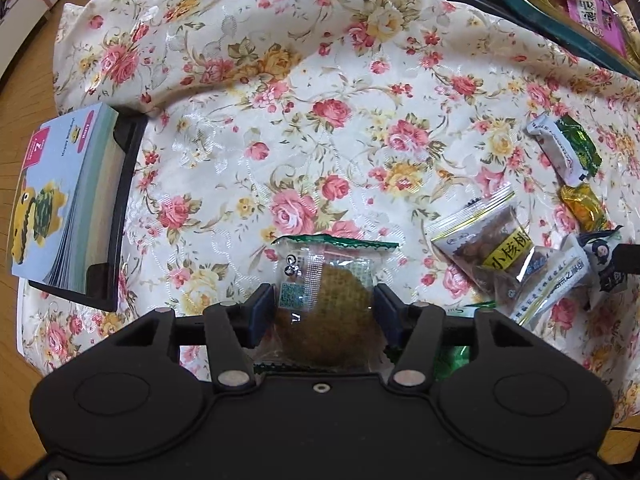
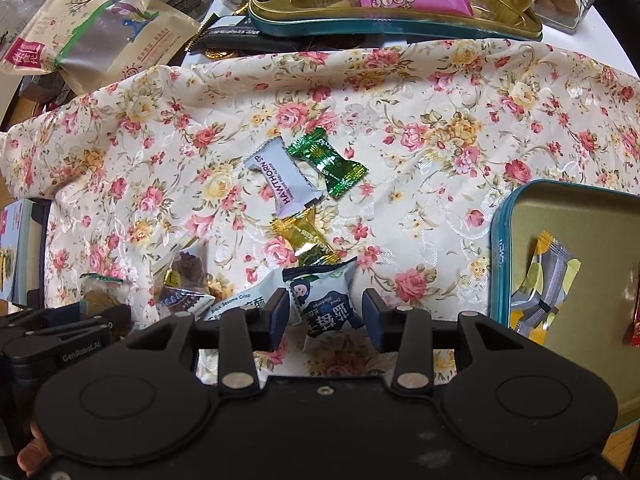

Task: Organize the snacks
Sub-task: 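Lift the biscuit packet with the left tool while the right tool lifts the blue-white candy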

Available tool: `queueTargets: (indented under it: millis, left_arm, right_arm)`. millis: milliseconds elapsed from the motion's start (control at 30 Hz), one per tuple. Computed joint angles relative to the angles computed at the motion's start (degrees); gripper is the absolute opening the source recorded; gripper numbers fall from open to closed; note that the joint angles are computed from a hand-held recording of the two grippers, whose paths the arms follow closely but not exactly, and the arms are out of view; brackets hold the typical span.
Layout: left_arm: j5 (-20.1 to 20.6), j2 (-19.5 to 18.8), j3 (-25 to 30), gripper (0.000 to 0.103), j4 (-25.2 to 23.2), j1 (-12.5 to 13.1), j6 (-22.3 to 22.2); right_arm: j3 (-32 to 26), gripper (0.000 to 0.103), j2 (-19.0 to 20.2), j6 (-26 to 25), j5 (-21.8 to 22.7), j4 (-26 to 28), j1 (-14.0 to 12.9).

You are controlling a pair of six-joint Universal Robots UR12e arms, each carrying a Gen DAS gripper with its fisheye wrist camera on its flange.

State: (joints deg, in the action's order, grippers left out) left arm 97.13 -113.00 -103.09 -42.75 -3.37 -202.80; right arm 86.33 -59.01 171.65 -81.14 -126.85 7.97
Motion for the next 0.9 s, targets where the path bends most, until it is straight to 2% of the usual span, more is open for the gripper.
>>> queueTargets:
  millis: [67,200,400,533,767,800,867,900]
  left_arm:
    - [-0.7,0.1,-0.1,0.056,0.3,0.2,-0.8]
    - [-1.0,0.1,0.0,0.056,-0.3,0.5,-2.7]
    - [1.4,0.7,0.4,0.056,-1.5,0.5,-5.1]
    - [4.6,0.9,1.1,0.056,-1.9,-0.4,-5.5]
    - [5.0,1.5,1.9,0.056,-0.5,-1.4,-5.9]
    - [5.3,1.5,2.0,0.056,-0.4,-1.5,-5.9]
    - [5.6,1.8,2.1,0.056,-0.1,-1.8,-6.2]
    - [5.6,1.9,2.2,0.056,-0.1,-1.9,-6.4]
  right_arm:
    - [-0.1,0.043,0.3,0.1,-0.5,0.2,0.1]
    - [-0.3,0.046,0.7,-0.1,-1.3,0.4,0.3]
    - [-0.5,0.047,1.4,-0.8,-2.7,0.3,0.9]
    - [-0.3,0.047,1.7,-1.3,-4.7,-0.7,1.6]
    - [-0.1,0.047,2.2,-1.4,-6.2,-1.4,2.0]
    - [0.0,0.046,2.2,-1.3,-6.0,-1.5,2.0]
    - [0.1,0.035,2.0,-1.3,-5.1,-1.6,1.8]
    - [0.2,0.034,1.9,-1.0,-5.0,-1.7,1.8]
